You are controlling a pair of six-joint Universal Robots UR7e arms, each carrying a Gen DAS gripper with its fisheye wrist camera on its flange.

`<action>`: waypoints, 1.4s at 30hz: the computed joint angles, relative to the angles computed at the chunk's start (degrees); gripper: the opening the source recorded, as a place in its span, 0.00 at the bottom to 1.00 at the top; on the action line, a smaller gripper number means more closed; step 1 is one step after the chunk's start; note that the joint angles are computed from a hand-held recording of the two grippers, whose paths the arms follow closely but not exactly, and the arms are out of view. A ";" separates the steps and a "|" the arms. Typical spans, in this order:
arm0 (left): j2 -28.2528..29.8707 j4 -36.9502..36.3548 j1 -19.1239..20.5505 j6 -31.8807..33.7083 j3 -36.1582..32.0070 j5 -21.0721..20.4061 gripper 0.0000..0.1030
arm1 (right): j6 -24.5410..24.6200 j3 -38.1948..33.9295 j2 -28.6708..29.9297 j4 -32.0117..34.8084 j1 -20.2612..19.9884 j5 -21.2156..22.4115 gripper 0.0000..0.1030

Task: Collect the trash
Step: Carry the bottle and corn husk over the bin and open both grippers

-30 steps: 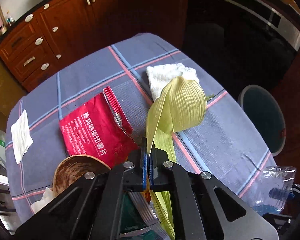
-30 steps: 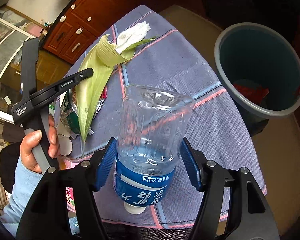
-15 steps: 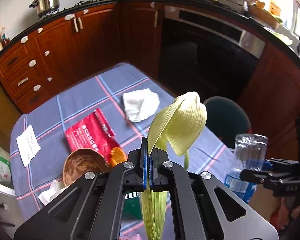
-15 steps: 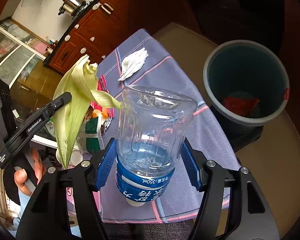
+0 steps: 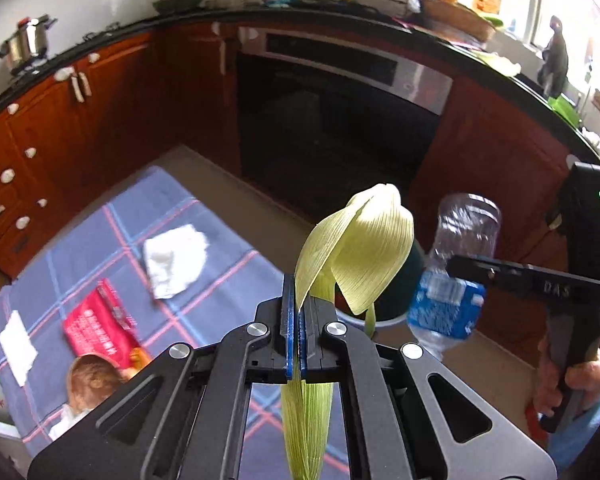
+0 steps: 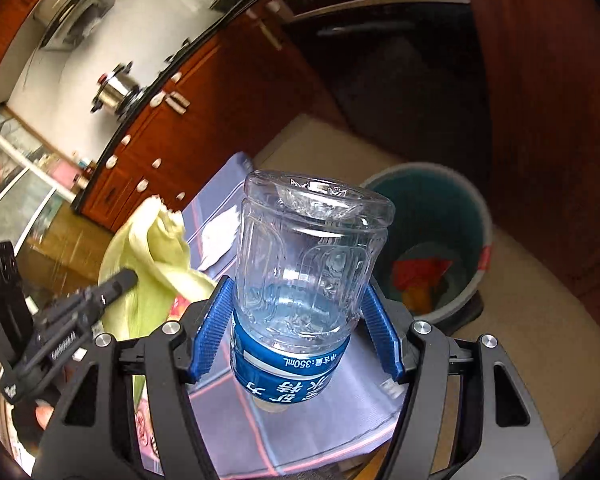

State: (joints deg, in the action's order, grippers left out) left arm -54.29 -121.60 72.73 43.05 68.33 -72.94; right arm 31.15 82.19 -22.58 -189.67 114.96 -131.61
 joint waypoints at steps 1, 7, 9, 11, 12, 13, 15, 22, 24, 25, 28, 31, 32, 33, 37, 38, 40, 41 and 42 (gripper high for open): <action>0.37 0.34 -0.35 -0.26 0.44 0.24 0.02 | 0.15 0.62 -0.65 -0.09 -0.41 -0.98 0.60; 5.87 1.77 -2.40 -2.06 1.31 4.14 0.02 | 3.55 3.85 -3.70 2.88 -4.12 -2.42 0.60; 8.50 2.77 -2.61 -3.12 0.46 5.65 0.02 | 4.62 4.31 -4.23 4.59 -5.77 -1.45 0.60; 10.64 3.38 -2.69 -3.85 -0.26 6.93 0.02 | 5.53 4.19 -4.27 6.29 -7.11 -0.57 0.60; 11.68 3.87 -2.69 -4.14 -0.76 7.44 0.02 | 5.88 3.88 -4.24 7.50 -7.82 -0.12 0.60; 12.56 4.12 -2.62 -4.15 -1.22 7.89 0.02 | 6.14 3.43 -4.13 8.55 -8.31 0.22 0.60; 14.27 4.19 -2.49 -4.44 -1.99 8.93 0.02 | 6.45 2.58 -3.92 10.65 -9.38 0.95 0.60; 17.91 4.86 -1.88 -4.49 -4.86 10.49 0.02 | 5.86 -0.21 -2.91 15.12 -11.62 2.55 0.60; 18.46 5.06 -1.88 -4.62 -5.25 10.53 0.02 | 5.96 -1.13 -2.53 16.37 -12.19 3.08 0.60; 18.76 4.99 -1.97 -4.72 -5.23 10.58 0.02 | 6.04 -1.62 -2.37 17.03 -12.48 3.38 0.60; 20.17 6.45 -1.92 -4.66 -7.51 10.73 0.03 | 6.61 -3.39 -1.73 19.02 -13.02 3.62 0.60; 21.05 7.19 -1.88 -5.06 -8.84 11.06 0.05 | 7.56 -4.45 -1.09 19.72 -13.29 4.28 0.60; 21.39 7.78 -1.86 -5.25 -9.46 11.25 0.06 | 7.85 -4.27 -1.14 19.06 -13.51 5.05 0.63; 21.62 8.72 -1.76 -5.37 -10.13 11.28 0.16 | 8.22 -4.38 -1.07 18.77 -13.77 5.88 0.67; 20.41 4.72 -2.05 -3.52 -7.77 12.02 0.61 | 8.82 -4.28 -0.83 16.69 -13.41 5.41 0.80; 19.86 4.15 -1.97 -3.09 -7.04 11.88 0.62 | 9.16 -4.31 -0.81 16.93 -13.21 5.04 0.82; 19.31 5.13 -1.92 -3.38 -7.22 11.13 0.64 | 9.64 -4.04 -0.91 17.06 -12.77 4.51 0.82; 18.96 5.11 -1.93 -3.34 -6.99 10.98 0.64 | 9.79 -3.96 -0.96 17.29 -12.58 4.36 0.82; 18.58 5.01 -1.95 -3.29 -6.65 11.01 0.65 | 10.11 -3.97 -0.94 17.61 -12.34 4.18 0.82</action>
